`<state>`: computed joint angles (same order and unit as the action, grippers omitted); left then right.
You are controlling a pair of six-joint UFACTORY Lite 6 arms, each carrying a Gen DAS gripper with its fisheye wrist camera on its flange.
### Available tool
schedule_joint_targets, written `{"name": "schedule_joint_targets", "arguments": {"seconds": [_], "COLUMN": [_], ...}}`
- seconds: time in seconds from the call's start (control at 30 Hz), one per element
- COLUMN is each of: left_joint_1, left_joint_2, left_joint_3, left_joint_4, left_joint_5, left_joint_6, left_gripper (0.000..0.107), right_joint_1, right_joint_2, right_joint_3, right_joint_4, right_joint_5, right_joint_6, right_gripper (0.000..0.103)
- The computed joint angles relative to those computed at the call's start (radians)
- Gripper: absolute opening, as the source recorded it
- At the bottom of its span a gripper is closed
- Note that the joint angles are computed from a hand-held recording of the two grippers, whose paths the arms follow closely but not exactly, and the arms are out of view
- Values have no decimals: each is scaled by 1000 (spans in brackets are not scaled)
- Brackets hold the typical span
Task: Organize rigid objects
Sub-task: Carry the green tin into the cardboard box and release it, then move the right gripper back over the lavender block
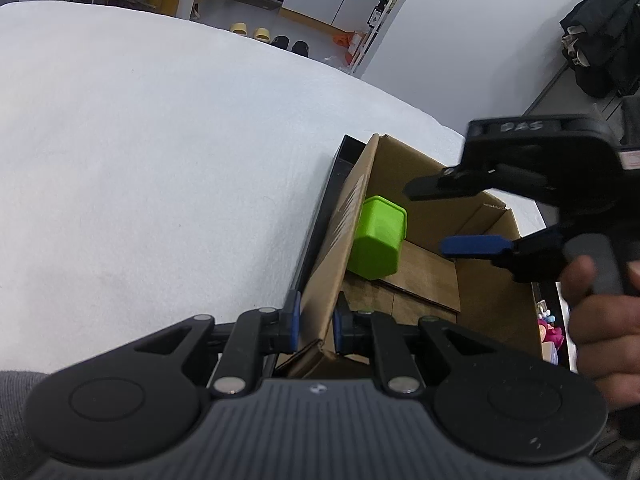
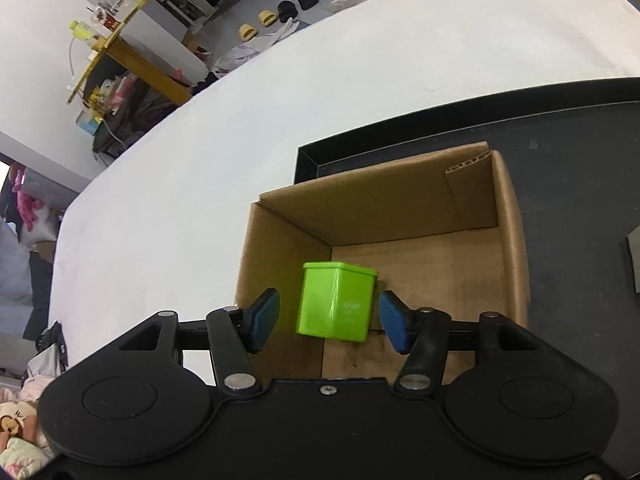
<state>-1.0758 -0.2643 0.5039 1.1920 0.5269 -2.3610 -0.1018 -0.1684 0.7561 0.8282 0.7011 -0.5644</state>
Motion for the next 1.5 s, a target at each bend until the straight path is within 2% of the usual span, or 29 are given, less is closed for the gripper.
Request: {"name": "schedule_joint_targets", "arguments": {"seconds": [0.07,0.1,0.17,0.23,0.37,0.5,0.7,0.87,1.23,1.37,1.5], "left_joint_1": [-6,-6,-5,-11,-32,-44,-44,-66,-70,-76,-73], "left_joint_2": [11,13,16,23,48,72,89,139,207,237,251], "left_joint_3": [9,12,15,22,47,71,97,158,223,251,267], "left_joint_4": [-7,-10,-16,-20,-36,-51,-86,-139,-170,-184,-193], "left_joint_5": [9,11,9,17,45,66,73,115,139,148,145], "left_joint_6": [5,5,4,0,17,30,55,110,162,182,201], "left_gripper": [14,14,14,14,14,14,14,14,14,13,13], "right_joint_1": [-17,-27,-46,-86,-127,-227,-371,-488,-788,-866,-905], "right_joint_2": [-34,-59,-94,-139,-191,-229,-232,-225,-104,-35,20], "right_joint_3": [-1,-4,0,1,18,33,57,59,144,170,182], "right_joint_4": [-7,-21,-42,-56,-121,-137,-113,-92,-36,-24,-54], "right_joint_5": [30,42,60,102,131,201,264,307,494,517,487], "right_joint_6": [-11,-8,-5,-22,-7,-80,-188,-287,-554,-602,-603], "right_gripper": [63,69,76,77,88,89,90,90,95,96,96]}}
